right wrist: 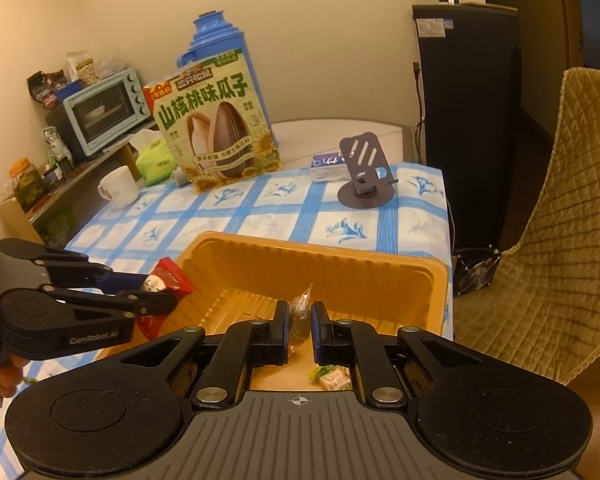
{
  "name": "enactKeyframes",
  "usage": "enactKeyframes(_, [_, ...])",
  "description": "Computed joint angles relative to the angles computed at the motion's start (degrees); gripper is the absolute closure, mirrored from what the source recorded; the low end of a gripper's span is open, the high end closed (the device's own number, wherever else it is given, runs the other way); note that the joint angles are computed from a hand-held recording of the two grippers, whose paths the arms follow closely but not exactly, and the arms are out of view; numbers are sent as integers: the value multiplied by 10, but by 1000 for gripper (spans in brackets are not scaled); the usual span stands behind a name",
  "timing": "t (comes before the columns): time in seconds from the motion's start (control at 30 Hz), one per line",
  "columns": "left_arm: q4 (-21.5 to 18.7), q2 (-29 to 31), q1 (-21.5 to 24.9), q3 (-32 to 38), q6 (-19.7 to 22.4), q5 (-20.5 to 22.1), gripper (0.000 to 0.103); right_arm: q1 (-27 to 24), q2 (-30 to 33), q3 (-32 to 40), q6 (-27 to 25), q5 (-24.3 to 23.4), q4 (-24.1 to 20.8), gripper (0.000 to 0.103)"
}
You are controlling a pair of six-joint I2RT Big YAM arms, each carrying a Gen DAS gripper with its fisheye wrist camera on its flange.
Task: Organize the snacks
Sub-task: 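Open the left tool over the basket while the right tool releases its candy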
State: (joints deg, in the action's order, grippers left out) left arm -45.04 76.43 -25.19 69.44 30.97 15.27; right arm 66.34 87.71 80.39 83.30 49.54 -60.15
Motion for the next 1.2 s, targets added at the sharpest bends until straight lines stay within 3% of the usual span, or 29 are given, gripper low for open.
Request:
enactKeyframes(0.3, [12, 24, -10, 13, -4, -5, 81, -17, -7, -19, -14, -17, 31, 92])
enactKeyframes(0.57, [5, 23, -5, 20, -16, 5, 74, -26, -10, -28, -22, -26, 50, 92])
enactKeyframes(0.93, [-5, 14, 5, 28, -27, 23, 71, -42, -8, -29, -41, -41, 74, 91])
enactKeyframes(1.1, [-10, 9, 11, 27, -29, 30, 65, -47, -2, -18, -50, -43, 74, 90])
enactKeyframes(1.13, [-10, 7, 12, 26, -30, 31, 64, -49, 1, -13, -49, -45, 68, 88])
enactKeyframes(1.2, [-10, 3, 14, 24, -31, 35, 60, -50, 3, -8, -46, -44, 61, 67])
